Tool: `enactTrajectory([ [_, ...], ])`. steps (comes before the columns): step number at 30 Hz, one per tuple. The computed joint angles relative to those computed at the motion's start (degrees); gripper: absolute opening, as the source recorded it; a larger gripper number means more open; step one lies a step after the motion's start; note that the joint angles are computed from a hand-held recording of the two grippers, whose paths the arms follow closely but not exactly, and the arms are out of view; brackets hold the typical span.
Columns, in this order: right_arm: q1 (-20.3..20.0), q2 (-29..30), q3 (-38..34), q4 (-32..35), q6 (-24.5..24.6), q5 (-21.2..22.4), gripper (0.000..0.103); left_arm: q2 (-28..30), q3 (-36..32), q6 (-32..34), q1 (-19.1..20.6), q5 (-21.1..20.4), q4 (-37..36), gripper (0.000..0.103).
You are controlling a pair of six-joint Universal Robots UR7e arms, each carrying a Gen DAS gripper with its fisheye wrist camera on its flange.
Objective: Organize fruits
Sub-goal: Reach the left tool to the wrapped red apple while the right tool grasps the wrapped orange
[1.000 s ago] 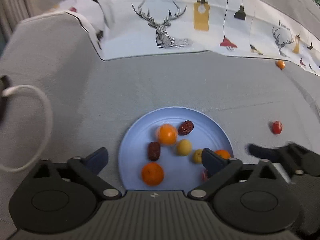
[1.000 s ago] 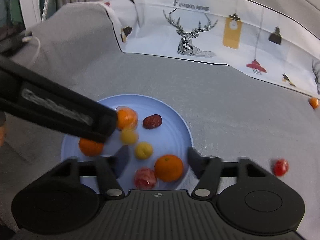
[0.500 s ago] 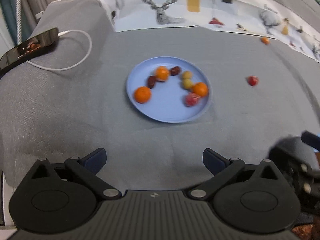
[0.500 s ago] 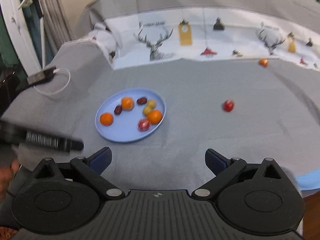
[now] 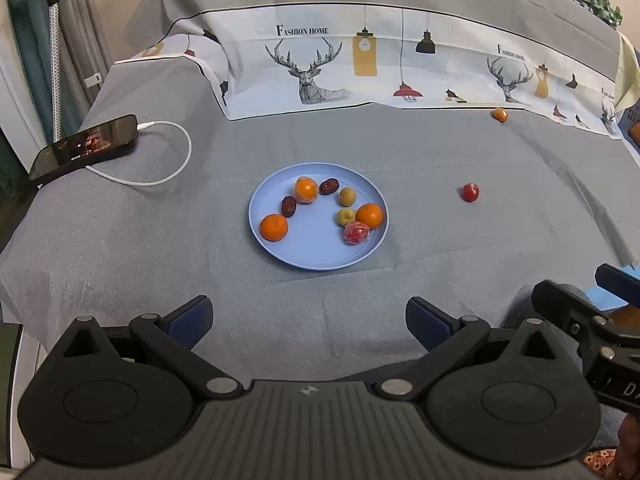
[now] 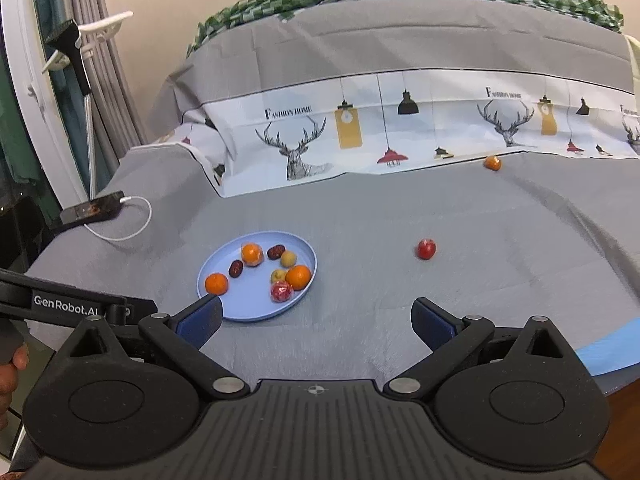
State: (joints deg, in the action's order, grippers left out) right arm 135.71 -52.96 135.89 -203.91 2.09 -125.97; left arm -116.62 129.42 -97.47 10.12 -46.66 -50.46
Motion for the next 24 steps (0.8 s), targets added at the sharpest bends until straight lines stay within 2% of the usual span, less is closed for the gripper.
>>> enactTrajectory([
  [5, -0.49, -0.68, 0.9, -0.93, 1.45, 0.09, 0.1, 1.15, 0.22, 1.28, 0.13, 0.22, -1.34, 0.103],
  [15, -2.27, -1.38, 1.11, -1.71, 2.7, -0.09, 0.101, 3.93, 0.2, 6.42, 3.65, 1.78, -6.04, 0.103],
  [19, -3.42, -1.93, 1.13, -2.75, 1.8, -0.59, 0.101, 5.49, 0.29, 9.34, 6.06, 3.28, -10.61, 0.103],
  [24, -5.82, -2.98, 1.8, -5.98, -0.37, -1.44, 0.102, 8.73, 1.13, 16.45, 10.39, 5.16, -20.26, 0.103],
])
